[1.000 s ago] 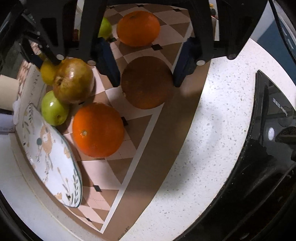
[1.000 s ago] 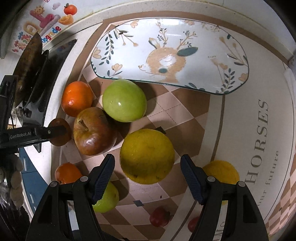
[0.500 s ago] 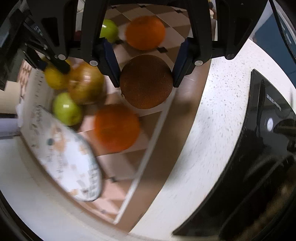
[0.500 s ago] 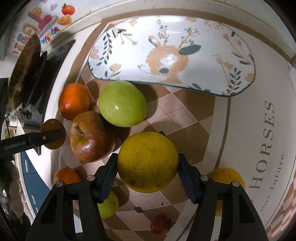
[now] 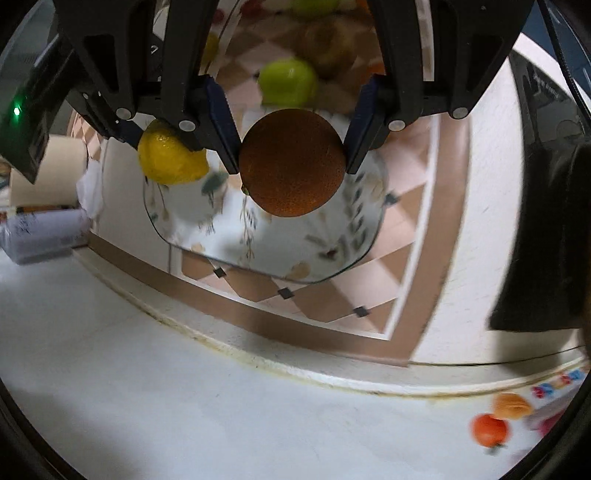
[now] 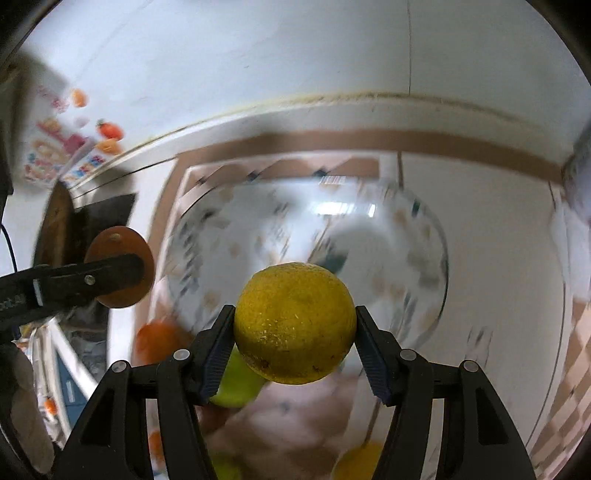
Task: Organize fruits
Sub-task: 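Place the brown fruit on the plate with the left tool while the right tool places the citrus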
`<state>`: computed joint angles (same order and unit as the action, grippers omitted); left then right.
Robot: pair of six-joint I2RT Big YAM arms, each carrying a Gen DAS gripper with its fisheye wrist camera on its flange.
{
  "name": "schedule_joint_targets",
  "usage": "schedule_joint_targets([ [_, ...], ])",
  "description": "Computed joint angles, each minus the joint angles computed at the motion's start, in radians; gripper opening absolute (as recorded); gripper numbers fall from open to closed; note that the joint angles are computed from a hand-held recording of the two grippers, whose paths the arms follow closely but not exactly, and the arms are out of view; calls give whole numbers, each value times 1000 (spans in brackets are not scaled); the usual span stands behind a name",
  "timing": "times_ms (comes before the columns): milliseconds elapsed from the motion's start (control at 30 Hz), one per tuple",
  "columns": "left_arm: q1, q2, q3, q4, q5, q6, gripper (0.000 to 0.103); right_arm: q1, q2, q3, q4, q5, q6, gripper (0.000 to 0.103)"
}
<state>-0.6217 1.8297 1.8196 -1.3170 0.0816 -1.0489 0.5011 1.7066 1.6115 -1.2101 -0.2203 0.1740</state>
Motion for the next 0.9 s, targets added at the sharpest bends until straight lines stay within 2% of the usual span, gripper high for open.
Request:
schedule_joint_targets([
  [167,53,116,83,-28,76,39,53,-23,124,120,-53,41,-38,65],
  [367,80,177,134,-60,131,54,53,-31,220,245,-115,54,-76,65],
  [600,85,191,158,-104,129,78,54,-56,273,326,-188,21,-110,66],
  [733,88,188,155,-119,133,82,54,-56,277,330,-190,8,-94,66],
  [867,88,213,207,-177,112,84,54,-53,271,327,-194,19,-82,67],
  [900,85,223,231,-198,97,83,56,-47,275,331,-189,21,-69,69],
])
